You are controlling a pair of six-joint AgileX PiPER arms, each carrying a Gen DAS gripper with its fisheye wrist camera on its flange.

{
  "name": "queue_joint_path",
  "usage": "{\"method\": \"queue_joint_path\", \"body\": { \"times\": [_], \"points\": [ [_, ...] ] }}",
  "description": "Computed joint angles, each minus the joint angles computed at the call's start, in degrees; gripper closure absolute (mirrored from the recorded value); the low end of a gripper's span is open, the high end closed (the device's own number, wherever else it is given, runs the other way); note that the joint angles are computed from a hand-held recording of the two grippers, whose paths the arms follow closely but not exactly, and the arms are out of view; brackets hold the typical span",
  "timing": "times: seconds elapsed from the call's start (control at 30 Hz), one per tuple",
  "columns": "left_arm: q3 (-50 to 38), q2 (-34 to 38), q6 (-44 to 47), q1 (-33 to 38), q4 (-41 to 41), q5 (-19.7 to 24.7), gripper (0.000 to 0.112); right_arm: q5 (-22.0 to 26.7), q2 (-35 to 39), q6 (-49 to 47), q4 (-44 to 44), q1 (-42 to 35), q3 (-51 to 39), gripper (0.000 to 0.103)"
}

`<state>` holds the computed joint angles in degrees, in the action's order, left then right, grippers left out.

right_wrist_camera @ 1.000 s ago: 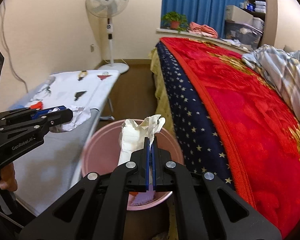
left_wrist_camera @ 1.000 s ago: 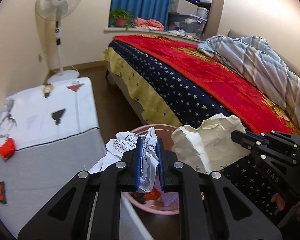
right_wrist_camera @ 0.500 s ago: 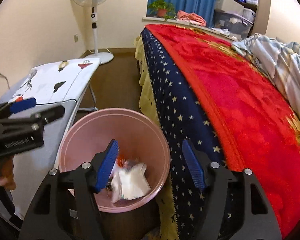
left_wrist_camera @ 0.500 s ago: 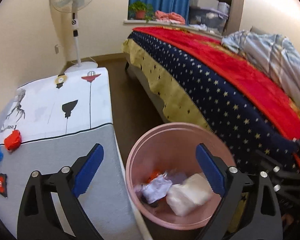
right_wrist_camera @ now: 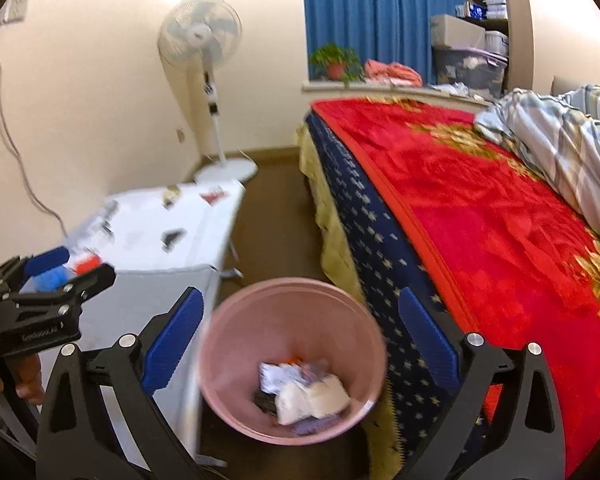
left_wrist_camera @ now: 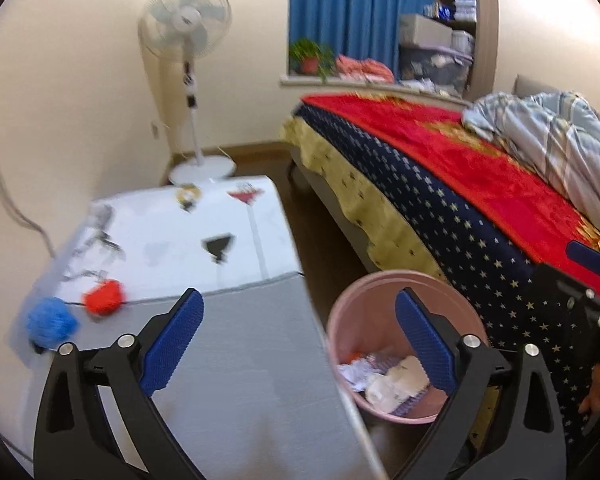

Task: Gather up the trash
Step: 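Move both grippers back over the ironing board, then lower the right gripper onto the red plastic bag and grasp it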

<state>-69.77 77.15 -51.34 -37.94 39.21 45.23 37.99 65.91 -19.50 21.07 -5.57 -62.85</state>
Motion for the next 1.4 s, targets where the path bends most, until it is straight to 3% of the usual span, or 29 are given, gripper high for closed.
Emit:
{"method": "queue_joint_path", "body": {
  "times": [0.13,0.43,0.53,0.67,0.77,0.9,1.0,1.23,1.4],
  "points": [
    [0.2,-5.6,1.4,0.9,0.3,5.5,0.017,-0.5,-0.8,5.5,-1.3,5.1,-1.7,0.006],
    [5.9,-15.2,3.1,3.7,11.3,14.7,0.017,-6.3,1.5,28.7,-19.1,24.2,-4.4,0.006],
    [6.9,-16.9,3.9,10.6,11.8,13.4,0.017,-6.8,4.3,35.7,-26.3,30.6,-5.7,0.006],
    [5.8,-16.6,10.1,25.9,6.1,6.1,0.017,-6.9,9.2,42.2,-33.5,37.6,-7.8,0.006],
    [5.1,-15.1,13.8,33.3,3.4,2.3,0.017,-7.3,13.0,47.0,-39.3,42.5,-9.2,0.006],
    [3.7,-12.8,19.9,43.6,-7.2,-2.9,0.017,-8.6,18.4,52.6,-46.2,47.0,-10.5,0.006],
    [2.9,-11.0,22.0,47.2,-12.2,-5.1,0.017,-10.7,23.3,54.6,-48.5,49.0,-11.4,0.006],
    [0.6,-6.7,16.7,47.1,-4.7,-5.0,0.017,-13.2,37.0,51.6,-48.2,51.2,-19.4,0.006],
    [-3.5,-4.7,27.3,56.8,-20.0,-5.0,0.017,-11.3,51.1,51.8,-42.6,50.8,-35.0,0.006]
  ]
}}
